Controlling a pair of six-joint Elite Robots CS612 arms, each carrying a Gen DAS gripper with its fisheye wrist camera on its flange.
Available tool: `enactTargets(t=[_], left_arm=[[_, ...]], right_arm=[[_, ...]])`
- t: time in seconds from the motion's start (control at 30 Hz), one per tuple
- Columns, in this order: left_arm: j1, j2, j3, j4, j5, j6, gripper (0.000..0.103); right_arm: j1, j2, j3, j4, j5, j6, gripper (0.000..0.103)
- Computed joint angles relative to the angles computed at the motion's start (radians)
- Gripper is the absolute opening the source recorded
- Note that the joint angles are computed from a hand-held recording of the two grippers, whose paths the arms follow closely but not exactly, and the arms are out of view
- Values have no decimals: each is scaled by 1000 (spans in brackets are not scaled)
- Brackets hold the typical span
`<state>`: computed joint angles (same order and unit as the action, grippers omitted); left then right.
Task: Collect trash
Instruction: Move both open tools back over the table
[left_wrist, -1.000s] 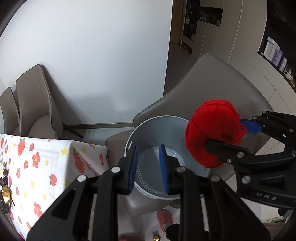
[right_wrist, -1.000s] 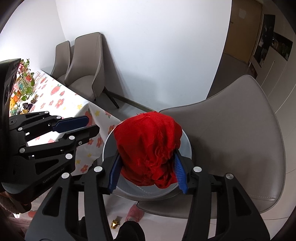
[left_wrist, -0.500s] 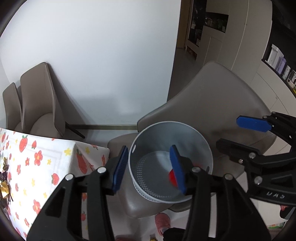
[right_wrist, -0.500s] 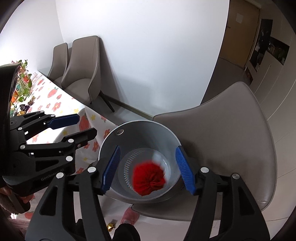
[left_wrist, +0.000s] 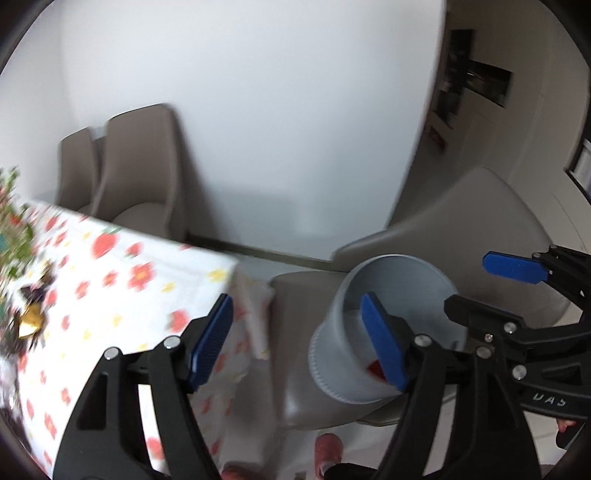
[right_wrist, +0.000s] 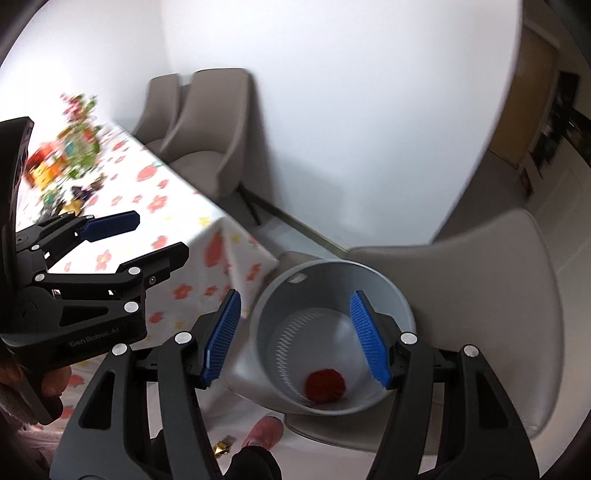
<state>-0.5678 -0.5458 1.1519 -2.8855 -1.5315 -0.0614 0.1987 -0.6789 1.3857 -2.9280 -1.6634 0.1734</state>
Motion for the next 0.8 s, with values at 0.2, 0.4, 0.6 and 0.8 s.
enactTargets(t=[0.2, 0.4, 0.6, 0.8], left_arm=[[54, -60, 96, 30, 92, -111, 76], [116, -141, 236, 42, 265, -320, 78], [199, -211, 359, 41, 338, -481, 78], [282, -261, 471, -16, 428, -616, 78]], right_arm=[[48, 71, -153, 59, 94, -115, 60], [110, 158, -345, 157, 204, -239, 60], [178, 256, -560, 282, 294, -343, 60], [247, 374, -814, 424, 339, -412, 60]])
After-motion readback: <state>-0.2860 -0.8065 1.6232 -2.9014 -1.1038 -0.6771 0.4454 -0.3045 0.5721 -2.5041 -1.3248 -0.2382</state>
